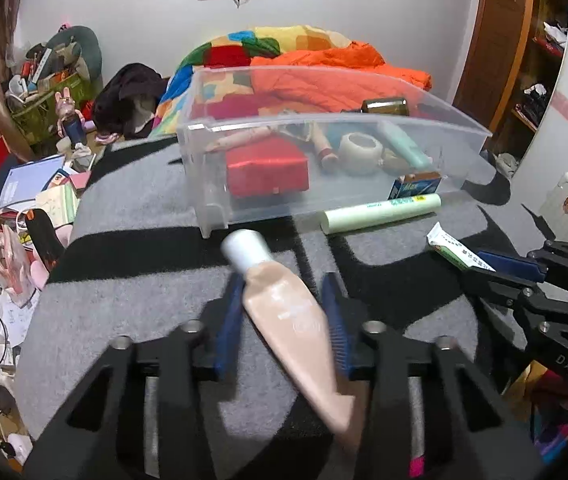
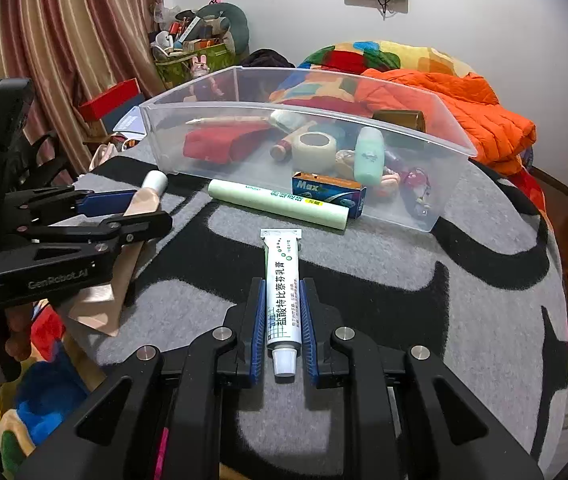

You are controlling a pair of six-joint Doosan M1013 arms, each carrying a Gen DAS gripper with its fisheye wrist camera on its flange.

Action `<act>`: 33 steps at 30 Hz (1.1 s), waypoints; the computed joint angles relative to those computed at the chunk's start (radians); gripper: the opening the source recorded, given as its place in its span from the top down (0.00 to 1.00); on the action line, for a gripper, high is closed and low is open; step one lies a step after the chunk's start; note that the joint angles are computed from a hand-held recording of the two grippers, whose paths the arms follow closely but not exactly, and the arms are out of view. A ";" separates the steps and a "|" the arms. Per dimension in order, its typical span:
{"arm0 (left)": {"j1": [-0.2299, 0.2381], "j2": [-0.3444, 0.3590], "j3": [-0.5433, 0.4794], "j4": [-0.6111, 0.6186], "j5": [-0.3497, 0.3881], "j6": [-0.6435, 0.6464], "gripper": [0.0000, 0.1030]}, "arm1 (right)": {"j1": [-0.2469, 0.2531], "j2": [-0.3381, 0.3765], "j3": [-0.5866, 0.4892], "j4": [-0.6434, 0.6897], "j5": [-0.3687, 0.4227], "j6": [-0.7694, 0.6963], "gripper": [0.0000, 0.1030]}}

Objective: Organize objects
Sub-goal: 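Grasp beige white-capped bottle with left tool while right tool grasps white ointment tube, then carry beige bottle over bin with left tool while right tool carries ointment tube over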

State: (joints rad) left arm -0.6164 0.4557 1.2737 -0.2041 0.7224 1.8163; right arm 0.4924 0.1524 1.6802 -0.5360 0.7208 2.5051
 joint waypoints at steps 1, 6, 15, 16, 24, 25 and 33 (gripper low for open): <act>0.004 -0.006 0.005 -0.025 -0.008 0.023 0.84 | 0.001 -0.001 0.001 -0.006 0.000 0.005 0.85; 0.009 -0.027 0.017 -0.054 -0.019 0.061 0.96 | 0.004 -0.013 0.003 -0.035 -0.016 0.036 0.85; 0.026 0.028 -0.075 -0.092 0.137 0.046 0.68 | 0.003 -0.042 0.005 -0.117 -0.031 0.125 0.85; 0.026 0.036 -0.084 -0.093 0.148 0.052 0.66 | 0.000 -0.046 0.006 -0.118 -0.037 0.130 0.85; 0.005 0.070 -0.118 -0.038 0.150 0.055 0.66 | -0.005 -0.047 0.004 -0.109 -0.041 0.134 0.85; 0.002 0.072 -0.121 -0.032 0.148 0.061 0.68 | -0.004 -0.046 0.004 -0.107 -0.039 0.133 0.85; -0.007 0.034 -0.077 -0.008 0.082 0.079 0.76 | -0.011 -0.050 0.003 -0.127 -0.044 0.152 0.85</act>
